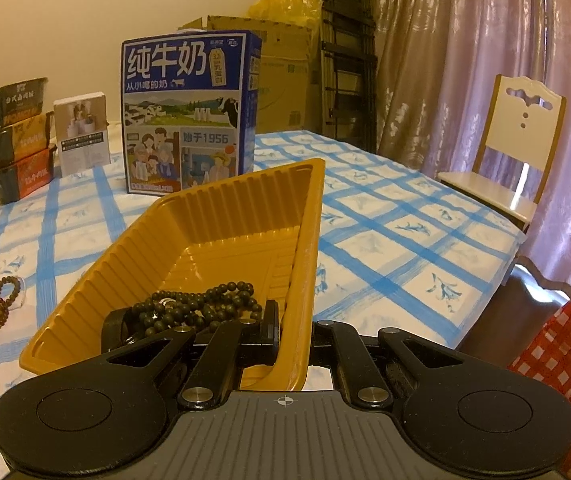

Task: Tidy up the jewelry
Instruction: 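Move the left tool back and grasp another dark bead strand, then carry the dark bead strand into the orange tray and release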

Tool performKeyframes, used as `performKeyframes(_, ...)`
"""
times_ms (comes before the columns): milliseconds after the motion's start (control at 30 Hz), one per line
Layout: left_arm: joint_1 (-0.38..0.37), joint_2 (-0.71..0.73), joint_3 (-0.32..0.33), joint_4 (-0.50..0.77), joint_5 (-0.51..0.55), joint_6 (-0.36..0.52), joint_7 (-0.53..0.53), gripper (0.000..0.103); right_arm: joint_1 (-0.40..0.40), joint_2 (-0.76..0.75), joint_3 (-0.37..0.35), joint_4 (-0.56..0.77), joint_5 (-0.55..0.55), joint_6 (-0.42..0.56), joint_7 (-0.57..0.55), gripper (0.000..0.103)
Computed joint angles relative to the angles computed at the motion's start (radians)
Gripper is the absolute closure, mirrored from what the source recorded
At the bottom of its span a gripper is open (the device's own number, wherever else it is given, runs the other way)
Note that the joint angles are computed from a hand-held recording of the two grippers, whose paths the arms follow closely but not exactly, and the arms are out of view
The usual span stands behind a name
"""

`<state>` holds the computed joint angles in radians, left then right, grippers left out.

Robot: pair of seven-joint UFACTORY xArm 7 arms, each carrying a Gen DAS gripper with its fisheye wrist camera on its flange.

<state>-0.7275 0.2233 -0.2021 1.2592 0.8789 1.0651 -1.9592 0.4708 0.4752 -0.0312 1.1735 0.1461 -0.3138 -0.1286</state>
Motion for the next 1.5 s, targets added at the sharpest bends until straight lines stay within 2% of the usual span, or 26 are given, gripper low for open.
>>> performKeyframes(133, 0.002, 0.000, 0.000, -0.020, -0.008, -0.020, -0.023, 0.067, 0.008, 0.000, -0.007, 0.001, 0.005, 0.002, -0.006, 0.096)
performKeyframes(333, 0.014, 0.031, 0.010, -0.025, -0.015, -0.085, 0.000, 0.067, 0.009, 0.000, -0.007, 0.001, 0.008, 0.002, -0.009, 0.096)
performKeyframes(733, 0.014, 0.109, 0.054, 0.008, -0.044, -0.140, 0.181, 0.075, 0.012, 0.000, -0.010, 0.002, 0.009, 0.005, -0.012, 0.096)
performKeyframes(933, 0.022, 0.127, 0.068, 0.010, -0.072, -0.169, 0.265, 0.084, 0.015, 0.000, -0.013, 0.002, 0.012, 0.006, -0.012, 0.096)
performKeyframes(1033, 0.022, 0.117, 0.075, -0.011, -0.071, -0.199, 0.253, 0.090, 0.013, 0.000, -0.012, 0.003, 0.010, 0.007, -0.013, 0.096)
performKeyframes(1100, 0.022, 0.113, 0.076, -0.017, -0.070, -0.207, 0.253, 0.098, 0.017, 0.001, -0.015, 0.003, 0.013, 0.007, -0.013, 0.096)
performKeyframes(1300, 0.022, 0.060, 0.078, -0.071, -0.039, -0.245, 0.156, 0.098, 0.016, -0.001, -0.015, 0.001, 0.012, 0.008, -0.015, 0.096)
performKeyframes(1500, 0.036, -0.031, 0.049, -0.123, 0.028, -0.225, 0.037, 0.098, 0.016, -0.002, -0.015, -0.001, 0.012, 0.008, -0.014, 0.096)
